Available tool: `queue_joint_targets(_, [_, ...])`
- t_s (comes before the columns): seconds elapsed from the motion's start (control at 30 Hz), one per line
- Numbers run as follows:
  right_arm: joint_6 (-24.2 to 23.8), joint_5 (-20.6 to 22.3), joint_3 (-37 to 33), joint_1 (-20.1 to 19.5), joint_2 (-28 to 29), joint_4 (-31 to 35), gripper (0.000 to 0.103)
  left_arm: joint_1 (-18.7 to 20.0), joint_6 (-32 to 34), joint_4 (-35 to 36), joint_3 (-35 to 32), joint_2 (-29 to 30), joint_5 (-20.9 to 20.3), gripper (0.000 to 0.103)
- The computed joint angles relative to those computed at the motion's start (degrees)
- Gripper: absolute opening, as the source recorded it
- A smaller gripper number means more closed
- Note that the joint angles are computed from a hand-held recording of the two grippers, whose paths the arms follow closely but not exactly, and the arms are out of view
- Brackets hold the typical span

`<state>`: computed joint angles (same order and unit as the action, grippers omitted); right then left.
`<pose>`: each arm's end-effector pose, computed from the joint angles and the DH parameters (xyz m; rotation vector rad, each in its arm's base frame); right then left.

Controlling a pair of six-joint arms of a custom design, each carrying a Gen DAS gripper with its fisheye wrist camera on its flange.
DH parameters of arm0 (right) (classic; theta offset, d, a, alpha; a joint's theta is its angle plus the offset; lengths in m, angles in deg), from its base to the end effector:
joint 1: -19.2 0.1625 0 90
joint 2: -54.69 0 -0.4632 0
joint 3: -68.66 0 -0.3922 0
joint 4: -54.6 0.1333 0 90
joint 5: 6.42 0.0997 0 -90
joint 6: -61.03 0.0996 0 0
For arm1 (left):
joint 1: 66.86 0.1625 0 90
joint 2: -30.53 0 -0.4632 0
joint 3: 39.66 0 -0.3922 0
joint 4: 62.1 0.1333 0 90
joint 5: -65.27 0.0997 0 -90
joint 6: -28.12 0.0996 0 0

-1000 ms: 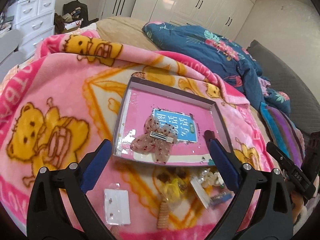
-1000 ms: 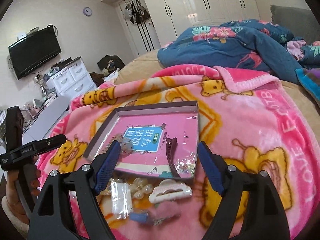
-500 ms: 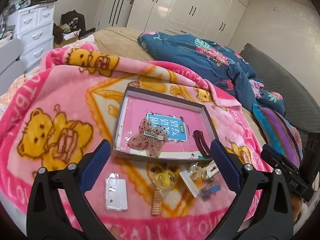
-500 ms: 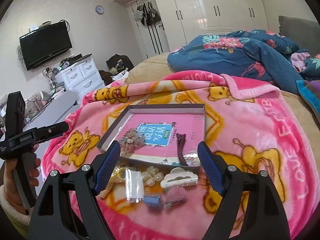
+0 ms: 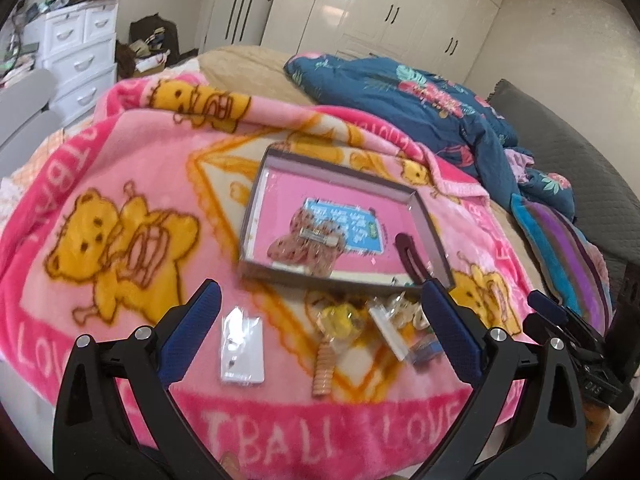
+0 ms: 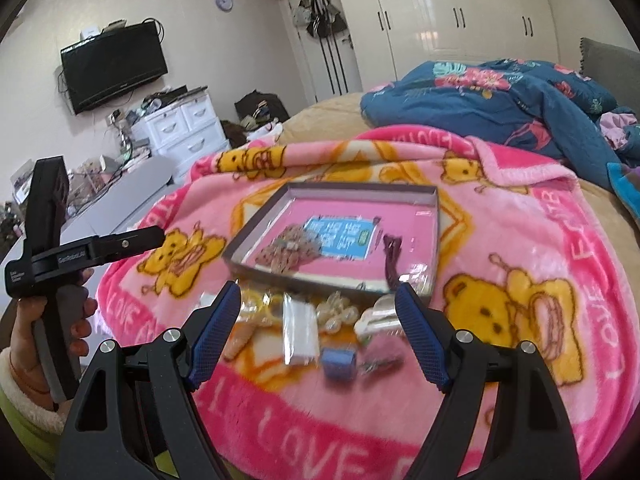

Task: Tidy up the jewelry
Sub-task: 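Withdraw both open tools from the grey box toward the remaining items, then grasp the small blue box with the right tool while the left tool grasps the yellow hair-tie bag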

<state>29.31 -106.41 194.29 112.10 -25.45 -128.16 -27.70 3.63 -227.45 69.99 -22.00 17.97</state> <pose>0.1409 -0.4875 0.3458 0.6744 -2.4960 1.0389 -0.3479 -0.5424 0.1624 0.4302 2.5474 -0.9433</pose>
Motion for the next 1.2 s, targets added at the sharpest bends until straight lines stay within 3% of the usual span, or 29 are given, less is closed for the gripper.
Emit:
queue_joint_targets(0.67, [0.3, -2.4, 4.4, -3.1, 1.8, 3.2, 0.078, 1.7, -5.5, 3.5, 3.5, 1.2, -2.1, 0.093])
queue_joint_targets(1.1, [3.2, -3.7, 4.6, -4.6, 4.0, 3.8, 0.049, 3.4, -5.7, 3.0, 2.3, 3.6, -6.9, 0.093])
queue_joint_targets(1.2, [4.0, -3.7, 4.0, -5.0, 4.5, 4.4, 0.043, 3.8, -5.1, 2.1, 1.9, 4.3, -8.4, 0.088])
